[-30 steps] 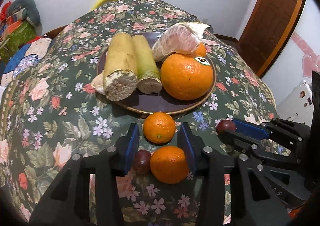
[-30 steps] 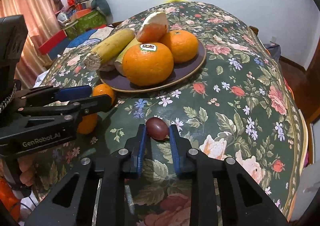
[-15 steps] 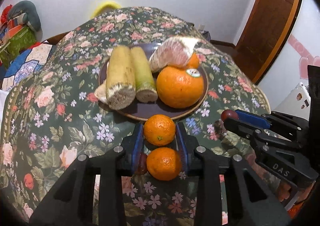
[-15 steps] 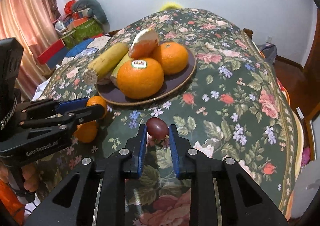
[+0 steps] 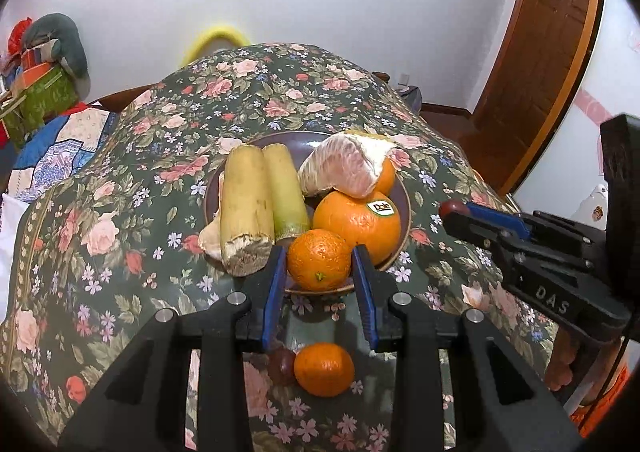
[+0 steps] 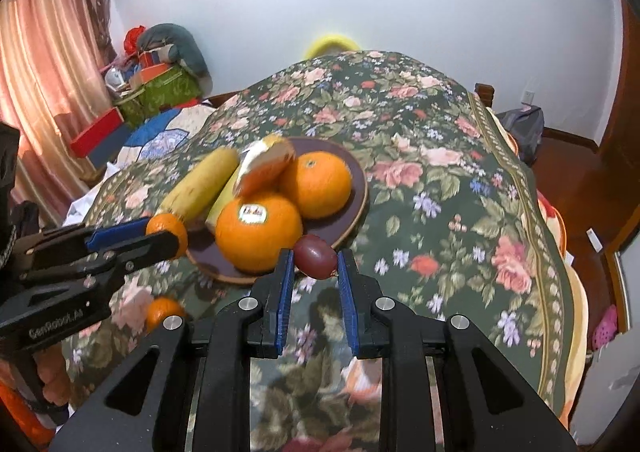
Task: Organize fruits
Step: 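Grasp a small mandarin with the left tool and set it on the plate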
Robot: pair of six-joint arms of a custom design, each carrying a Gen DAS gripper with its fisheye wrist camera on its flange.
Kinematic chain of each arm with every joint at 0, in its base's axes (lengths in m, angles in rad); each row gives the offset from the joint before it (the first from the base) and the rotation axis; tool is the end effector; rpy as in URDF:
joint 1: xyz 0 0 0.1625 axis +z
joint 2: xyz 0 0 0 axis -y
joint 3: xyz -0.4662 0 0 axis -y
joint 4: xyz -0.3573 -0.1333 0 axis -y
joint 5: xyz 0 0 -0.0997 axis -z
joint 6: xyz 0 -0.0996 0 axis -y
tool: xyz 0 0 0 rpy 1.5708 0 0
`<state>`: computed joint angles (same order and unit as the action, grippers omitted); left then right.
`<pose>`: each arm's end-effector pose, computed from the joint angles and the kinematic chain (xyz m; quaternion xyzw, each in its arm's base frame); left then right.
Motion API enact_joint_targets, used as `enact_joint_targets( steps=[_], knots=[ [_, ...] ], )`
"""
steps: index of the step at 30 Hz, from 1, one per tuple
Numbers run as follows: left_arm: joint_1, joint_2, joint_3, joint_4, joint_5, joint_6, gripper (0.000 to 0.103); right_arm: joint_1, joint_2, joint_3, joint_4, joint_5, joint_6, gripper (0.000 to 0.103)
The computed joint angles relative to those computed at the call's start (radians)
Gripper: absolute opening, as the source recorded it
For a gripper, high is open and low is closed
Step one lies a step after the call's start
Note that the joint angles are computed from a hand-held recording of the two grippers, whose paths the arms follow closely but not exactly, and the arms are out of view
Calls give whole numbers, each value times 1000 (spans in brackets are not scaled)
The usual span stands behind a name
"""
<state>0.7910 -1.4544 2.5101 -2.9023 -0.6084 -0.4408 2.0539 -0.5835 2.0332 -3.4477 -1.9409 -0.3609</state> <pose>-0.0873 -0.3941 0.2870 0.0854 0.8762 -0.3626 0.3059 0.3469 -0.4520 0.0215 0.3579 -0.8923 0.2190 0.1668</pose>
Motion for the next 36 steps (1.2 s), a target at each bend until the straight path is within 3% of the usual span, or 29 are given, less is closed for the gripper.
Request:
enact_joint_targets(
  steps=[12,22,26,36],
  knots=[
    [62,51,-13,-54,-28,39,33,-20,55,-106,86,-12,-18,20],
    [73,61,-22,-47,-43,37,36,-29,63,-129,154,-21,-9,21],
    [61,42,-18,-37,-35,19,46,-26,56,-120,146,-26,5,30],
    [-38,-71,3,110,28,-88,46,17,-1,-56,78,-19,6,31]
  ],
)
